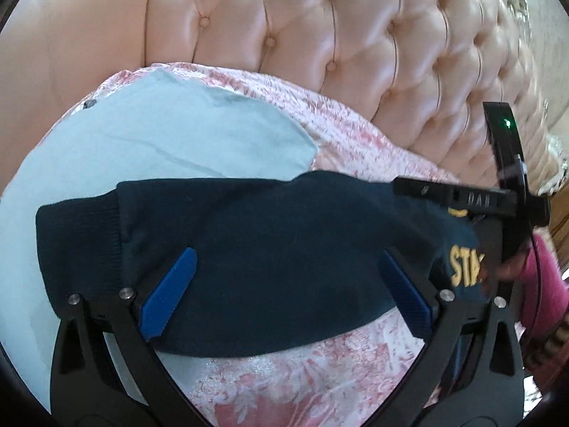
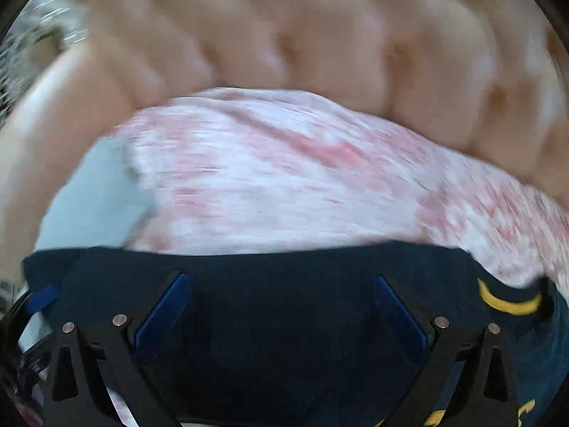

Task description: Fold clothes

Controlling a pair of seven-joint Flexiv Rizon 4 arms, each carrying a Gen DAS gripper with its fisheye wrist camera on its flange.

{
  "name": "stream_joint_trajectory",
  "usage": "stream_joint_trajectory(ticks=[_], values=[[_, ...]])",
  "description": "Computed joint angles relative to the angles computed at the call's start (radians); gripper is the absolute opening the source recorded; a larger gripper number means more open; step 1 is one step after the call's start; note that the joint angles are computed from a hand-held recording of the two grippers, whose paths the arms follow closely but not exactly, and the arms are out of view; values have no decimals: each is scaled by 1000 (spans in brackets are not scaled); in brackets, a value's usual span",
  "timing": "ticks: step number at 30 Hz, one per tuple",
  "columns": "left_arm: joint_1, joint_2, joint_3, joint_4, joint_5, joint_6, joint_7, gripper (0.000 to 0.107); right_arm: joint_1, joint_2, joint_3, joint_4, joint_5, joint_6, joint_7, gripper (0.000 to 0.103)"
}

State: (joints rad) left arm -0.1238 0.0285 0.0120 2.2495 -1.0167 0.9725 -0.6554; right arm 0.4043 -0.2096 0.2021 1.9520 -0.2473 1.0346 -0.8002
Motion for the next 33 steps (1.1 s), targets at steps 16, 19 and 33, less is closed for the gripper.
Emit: stream_joint_trajectory(ticks=[16, 19, 33], values=[[-33, 37, -1, 9, -185, 82, 47, 102, 75, -63, -2, -93, -140, -88, -52, 103], [-9, -19, -3, -45, -70, 26, -10, 102, 107, -97, -6, -123, -180, -139, -73, 103], [23, -45, -24, -41, -389, 23, -14, 103, 77, -74, -3, -92, -63, -62, -57, 103]])
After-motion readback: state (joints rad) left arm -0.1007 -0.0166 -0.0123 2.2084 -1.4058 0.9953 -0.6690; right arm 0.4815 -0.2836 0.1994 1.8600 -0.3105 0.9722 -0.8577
